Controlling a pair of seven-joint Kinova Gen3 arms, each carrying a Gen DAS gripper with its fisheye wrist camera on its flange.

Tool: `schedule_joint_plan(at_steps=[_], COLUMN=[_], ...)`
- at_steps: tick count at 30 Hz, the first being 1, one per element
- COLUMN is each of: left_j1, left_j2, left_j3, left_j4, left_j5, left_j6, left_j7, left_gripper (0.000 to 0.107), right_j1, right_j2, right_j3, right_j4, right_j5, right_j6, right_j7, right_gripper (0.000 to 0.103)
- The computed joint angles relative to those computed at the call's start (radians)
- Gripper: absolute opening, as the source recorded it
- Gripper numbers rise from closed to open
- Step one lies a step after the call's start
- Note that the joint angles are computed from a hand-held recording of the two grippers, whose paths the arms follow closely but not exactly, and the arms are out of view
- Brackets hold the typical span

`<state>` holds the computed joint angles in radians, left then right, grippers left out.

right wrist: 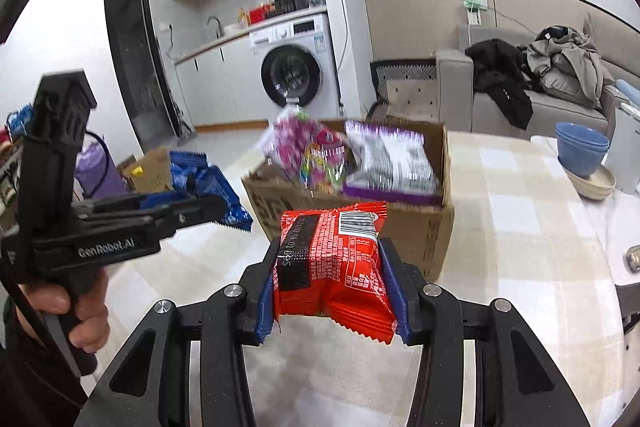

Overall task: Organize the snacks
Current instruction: 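Lift the blue and red packets with both grippers over the box, then lower both packets into the box and open both grippers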

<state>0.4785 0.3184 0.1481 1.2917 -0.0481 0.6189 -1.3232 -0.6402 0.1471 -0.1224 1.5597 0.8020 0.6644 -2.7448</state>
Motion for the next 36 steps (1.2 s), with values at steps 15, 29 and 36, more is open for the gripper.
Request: schedule_joint_plan(at_steps=[15,29,36], left_j1=[-0.006,0.004,0.007], left_j2=[-0.021,0.078,0.18], left_j3=[0.001,-0.022,-0.031], left_j4=[-0.164,-0.375,-0.546], left_j5=[-0.016,-0.005,0.01], left_j6=[0.123,0.242,0.343], left_j7=[-0.013,-0.031,-0.051], left_gripper=[0.041,0.041,0.041], right_j1=[0.058,0.084,0.104], right_j2=[-0.064,-0.002,0.051], right_j3=[-0.026,0.014,0.044], right_j4=[-0.063,-0.177,-0.232], right_j5=[0.031,-0.064,-0.189], right_j6=[-0.017,-0.013,0.002], right_j7=[-0.007,0.103,0.215], right_gripper=[0.046,0.046,0.046])
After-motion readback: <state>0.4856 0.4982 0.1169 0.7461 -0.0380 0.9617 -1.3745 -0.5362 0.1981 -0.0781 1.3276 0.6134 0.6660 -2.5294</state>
